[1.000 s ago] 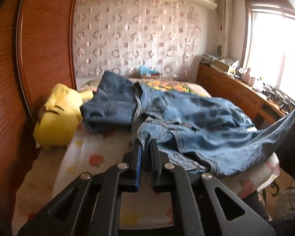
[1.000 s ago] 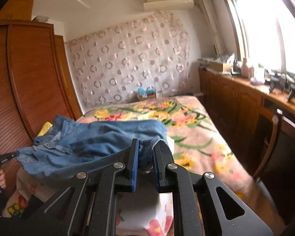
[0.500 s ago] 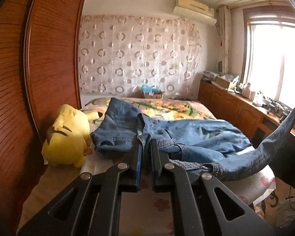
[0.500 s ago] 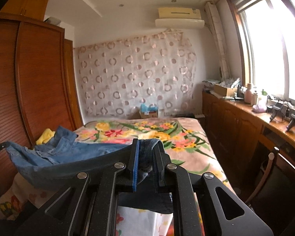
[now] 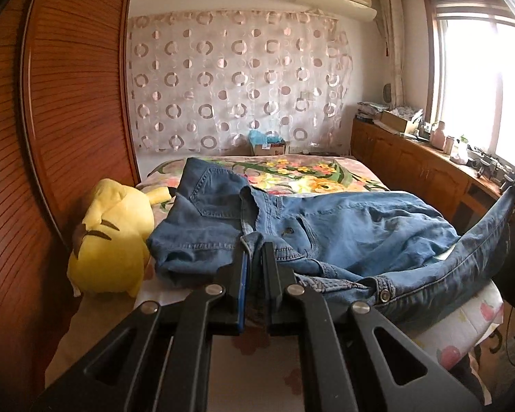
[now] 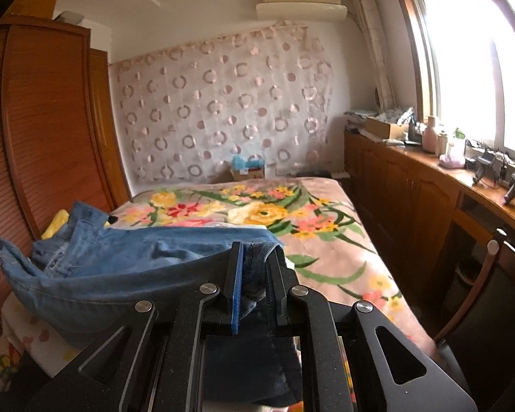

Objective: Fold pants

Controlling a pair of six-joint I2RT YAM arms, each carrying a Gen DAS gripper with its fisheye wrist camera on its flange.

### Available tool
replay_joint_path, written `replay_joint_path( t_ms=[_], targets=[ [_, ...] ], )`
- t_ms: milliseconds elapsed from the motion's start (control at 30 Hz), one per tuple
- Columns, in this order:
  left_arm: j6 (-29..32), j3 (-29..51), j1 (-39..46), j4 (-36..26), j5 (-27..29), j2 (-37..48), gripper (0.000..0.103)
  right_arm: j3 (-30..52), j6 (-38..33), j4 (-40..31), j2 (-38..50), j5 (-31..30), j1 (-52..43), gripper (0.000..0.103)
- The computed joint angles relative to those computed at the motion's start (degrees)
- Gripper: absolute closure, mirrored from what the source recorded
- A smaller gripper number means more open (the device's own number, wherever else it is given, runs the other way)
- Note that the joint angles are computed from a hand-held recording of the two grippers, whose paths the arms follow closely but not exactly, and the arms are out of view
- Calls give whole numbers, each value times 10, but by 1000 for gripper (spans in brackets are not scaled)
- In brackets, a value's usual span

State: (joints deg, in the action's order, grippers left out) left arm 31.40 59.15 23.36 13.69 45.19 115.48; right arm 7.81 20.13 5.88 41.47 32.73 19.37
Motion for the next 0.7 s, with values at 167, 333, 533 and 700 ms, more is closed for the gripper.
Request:
replay_joint_path(
  t_ms=[167,333,533,700],
  targets=[
    [-22,42,-39,6,-29,27,99,13,-35,96,100,-66,-77,94],
    [-35,87,-72,0,-56,71,99,23,-43,217,244,-125,-136,94],
    [-55,140,-100,-2,-82,106,99,59,-65,295,360,-159,-188,94],
    [-86,215,-125,-20,-94,131,99,116,-102,286,383,-167,-217,94]
  ],
)
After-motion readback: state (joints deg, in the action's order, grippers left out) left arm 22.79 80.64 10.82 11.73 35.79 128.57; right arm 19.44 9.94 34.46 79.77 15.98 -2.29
